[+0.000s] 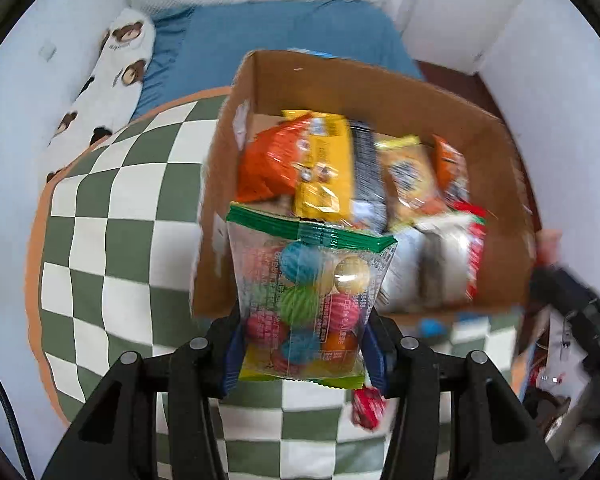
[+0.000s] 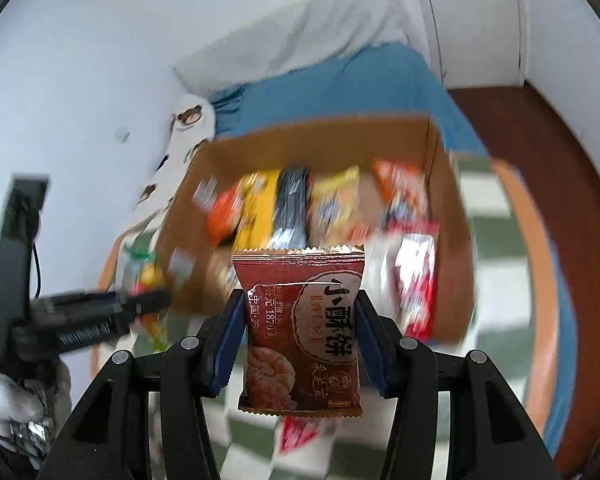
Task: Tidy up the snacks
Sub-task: 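Carry both packets into the box, open both tools and withdraw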
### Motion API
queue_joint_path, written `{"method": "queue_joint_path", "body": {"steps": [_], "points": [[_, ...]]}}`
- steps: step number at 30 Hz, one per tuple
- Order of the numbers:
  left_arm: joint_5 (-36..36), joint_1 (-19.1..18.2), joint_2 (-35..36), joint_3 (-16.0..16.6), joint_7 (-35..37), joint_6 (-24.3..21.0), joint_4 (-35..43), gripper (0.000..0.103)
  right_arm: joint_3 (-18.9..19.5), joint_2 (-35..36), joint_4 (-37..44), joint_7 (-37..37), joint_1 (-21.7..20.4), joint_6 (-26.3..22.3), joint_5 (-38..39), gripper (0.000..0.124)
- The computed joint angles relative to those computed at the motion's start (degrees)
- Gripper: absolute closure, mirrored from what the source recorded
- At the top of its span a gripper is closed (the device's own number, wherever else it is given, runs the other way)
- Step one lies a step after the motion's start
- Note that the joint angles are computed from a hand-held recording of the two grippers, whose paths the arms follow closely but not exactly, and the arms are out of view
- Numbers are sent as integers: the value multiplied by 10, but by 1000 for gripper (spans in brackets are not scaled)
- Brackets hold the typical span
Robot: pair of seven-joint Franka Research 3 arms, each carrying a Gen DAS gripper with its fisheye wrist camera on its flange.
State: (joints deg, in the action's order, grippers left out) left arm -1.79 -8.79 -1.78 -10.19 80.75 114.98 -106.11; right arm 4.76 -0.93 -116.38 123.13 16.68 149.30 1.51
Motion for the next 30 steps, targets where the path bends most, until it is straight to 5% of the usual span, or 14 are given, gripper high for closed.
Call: {"method": "queue_joint_path", "body": {"steps": [12, 13, 15, 17, 30], "points": [[59, 6, 137, -5, -64, -34, 97, 52, -54, 288, 345, -90, -14, -167, -10, 66], [58, 7, 138, -5, -67, -26, 96, 47, -56, 308, 370, -95, -14, -185, -7, 62], [44, 10, 143, -8, -66, -15, 98, 26, -58, 341, 410, -98, -19, -207, 7, 32], [37, 10, 146, -10, -67, -9, 103, 13, -61, 353, 422, -96, -21, -210, 16, 32], [56, -2, 145, -15, -74, 58, 107, 10, -81, 280, 315, -55, 7, -174, -27, 27]]}}
